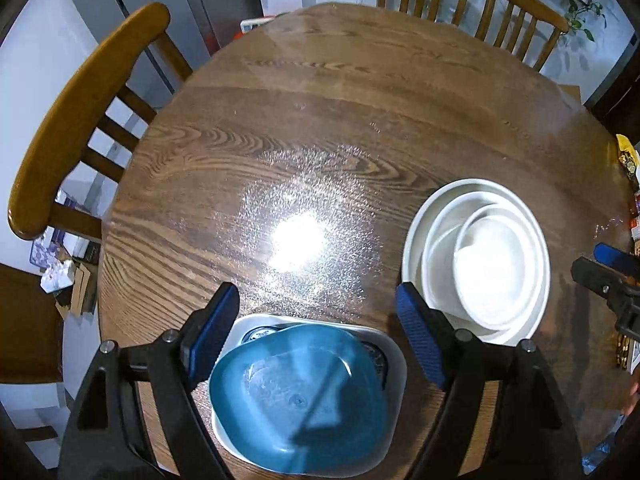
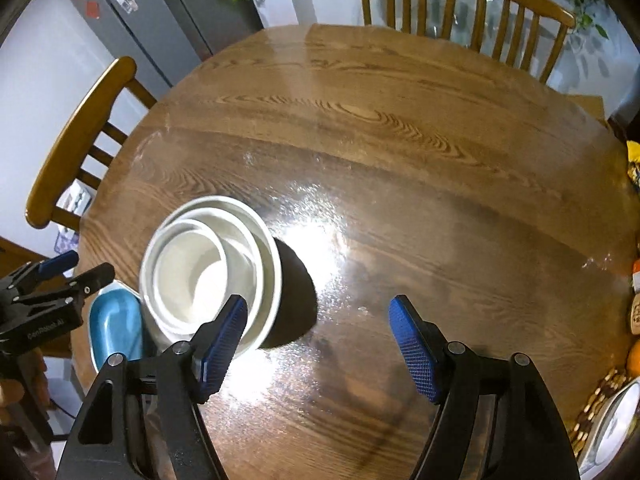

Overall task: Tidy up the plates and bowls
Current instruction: 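Move both grippers to the bowl stack and close on its outer rim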

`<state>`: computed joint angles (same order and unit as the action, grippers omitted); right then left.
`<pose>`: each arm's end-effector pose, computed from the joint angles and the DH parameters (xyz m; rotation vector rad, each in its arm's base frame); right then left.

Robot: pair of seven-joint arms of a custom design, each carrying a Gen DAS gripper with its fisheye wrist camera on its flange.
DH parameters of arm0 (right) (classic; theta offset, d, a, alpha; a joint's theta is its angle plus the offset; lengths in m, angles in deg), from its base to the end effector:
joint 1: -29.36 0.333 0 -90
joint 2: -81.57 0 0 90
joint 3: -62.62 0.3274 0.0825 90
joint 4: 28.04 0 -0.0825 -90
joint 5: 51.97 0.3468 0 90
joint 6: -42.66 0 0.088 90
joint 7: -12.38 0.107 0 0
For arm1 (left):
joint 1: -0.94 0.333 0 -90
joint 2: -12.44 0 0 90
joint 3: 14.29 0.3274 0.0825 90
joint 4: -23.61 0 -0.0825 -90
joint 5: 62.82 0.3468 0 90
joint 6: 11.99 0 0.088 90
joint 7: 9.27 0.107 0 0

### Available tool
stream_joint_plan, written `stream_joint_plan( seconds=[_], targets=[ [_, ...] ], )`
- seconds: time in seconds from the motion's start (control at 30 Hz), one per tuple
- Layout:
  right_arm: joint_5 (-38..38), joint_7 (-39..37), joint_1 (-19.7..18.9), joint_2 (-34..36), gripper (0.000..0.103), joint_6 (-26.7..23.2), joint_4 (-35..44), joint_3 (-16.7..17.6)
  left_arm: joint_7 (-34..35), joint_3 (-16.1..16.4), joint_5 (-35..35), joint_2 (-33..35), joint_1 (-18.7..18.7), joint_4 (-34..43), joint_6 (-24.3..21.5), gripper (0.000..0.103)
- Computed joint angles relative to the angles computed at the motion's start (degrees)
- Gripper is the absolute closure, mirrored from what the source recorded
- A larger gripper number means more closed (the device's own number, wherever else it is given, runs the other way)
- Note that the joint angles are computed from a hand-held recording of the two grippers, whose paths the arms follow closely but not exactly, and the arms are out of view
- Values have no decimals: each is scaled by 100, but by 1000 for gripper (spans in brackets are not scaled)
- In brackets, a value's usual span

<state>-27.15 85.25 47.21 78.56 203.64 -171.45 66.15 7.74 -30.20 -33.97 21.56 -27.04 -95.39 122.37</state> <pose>0.4416 0.1512 0.3776 -2.1944 1.6395 -0.1201 0.4097 -0.3774 0.4016 -2.1725 1.8134 -0.2762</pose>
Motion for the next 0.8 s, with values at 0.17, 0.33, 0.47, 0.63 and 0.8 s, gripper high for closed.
stream_joint_plan(
  seconds=[0.17,0.33,0.47,0.63,0.8],
  targets=[
    [633,-506,16,221,56,-270,175,-1,275,7,-407,41,143,-170,427,37],
    [674,-588,-41,342,61,-428,293,78,478,34,-597,164,160,-132,585,47],
    [329,-323,-64,439,63,-490,381,118,695,67,-728,335,144,28,474,50],
    [162,-222,-90,480,64,-549,443,146,857,96,-919,366,155,19,625,50],
    [285,-338,-116,478,64,-574,443,156,831,121,-902,295,132,-5,654,50]
  ],
)
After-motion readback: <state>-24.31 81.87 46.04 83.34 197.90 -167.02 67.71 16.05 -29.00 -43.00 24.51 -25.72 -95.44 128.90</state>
